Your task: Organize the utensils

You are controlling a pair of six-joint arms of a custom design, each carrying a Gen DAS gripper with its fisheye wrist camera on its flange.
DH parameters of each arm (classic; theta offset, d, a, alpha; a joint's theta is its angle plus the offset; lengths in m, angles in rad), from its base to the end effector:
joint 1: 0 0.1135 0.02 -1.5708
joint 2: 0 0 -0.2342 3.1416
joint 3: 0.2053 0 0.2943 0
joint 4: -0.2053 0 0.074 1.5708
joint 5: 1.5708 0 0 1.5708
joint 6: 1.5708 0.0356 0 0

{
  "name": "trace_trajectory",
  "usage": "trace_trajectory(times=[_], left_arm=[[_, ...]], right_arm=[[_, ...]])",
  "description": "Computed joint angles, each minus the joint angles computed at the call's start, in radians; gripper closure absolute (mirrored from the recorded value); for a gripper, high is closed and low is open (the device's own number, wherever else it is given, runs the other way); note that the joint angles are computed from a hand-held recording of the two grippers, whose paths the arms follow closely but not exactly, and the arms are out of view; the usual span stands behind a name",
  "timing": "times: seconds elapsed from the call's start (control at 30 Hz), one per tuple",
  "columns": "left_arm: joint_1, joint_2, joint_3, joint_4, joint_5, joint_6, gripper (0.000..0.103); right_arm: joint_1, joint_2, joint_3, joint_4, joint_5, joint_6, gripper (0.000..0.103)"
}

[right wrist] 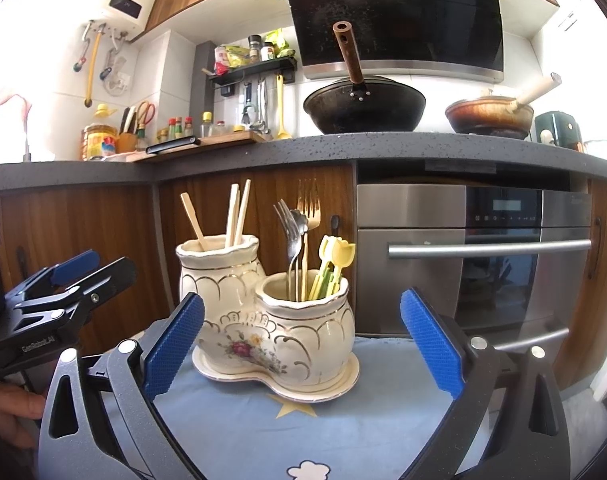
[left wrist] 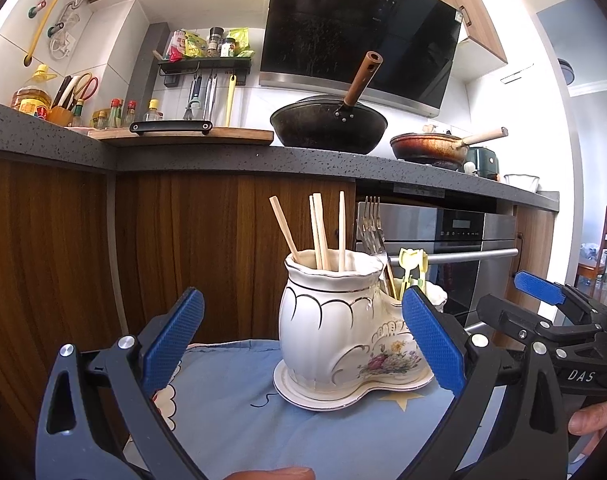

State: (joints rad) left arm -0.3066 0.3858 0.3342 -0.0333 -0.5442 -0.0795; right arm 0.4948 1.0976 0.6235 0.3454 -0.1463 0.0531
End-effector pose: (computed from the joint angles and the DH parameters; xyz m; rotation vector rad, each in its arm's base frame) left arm 0.1943 -0.0422 0.2378 -0.2253 1.6302 0.1556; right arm 0.2662 0.1495 0.2298 -0.4858 1.6570 0.5313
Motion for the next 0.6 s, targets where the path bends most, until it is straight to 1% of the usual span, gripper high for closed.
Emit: trace_trajectory(times=[0.6], left_arm=[[0.008, 0.011, 0.008, -0.008, 0.009, -0.001, 0.005]], right_arm=[[0.005, 0.002, -0.001, 0.001, 0.000, -0.005, 0.005]])
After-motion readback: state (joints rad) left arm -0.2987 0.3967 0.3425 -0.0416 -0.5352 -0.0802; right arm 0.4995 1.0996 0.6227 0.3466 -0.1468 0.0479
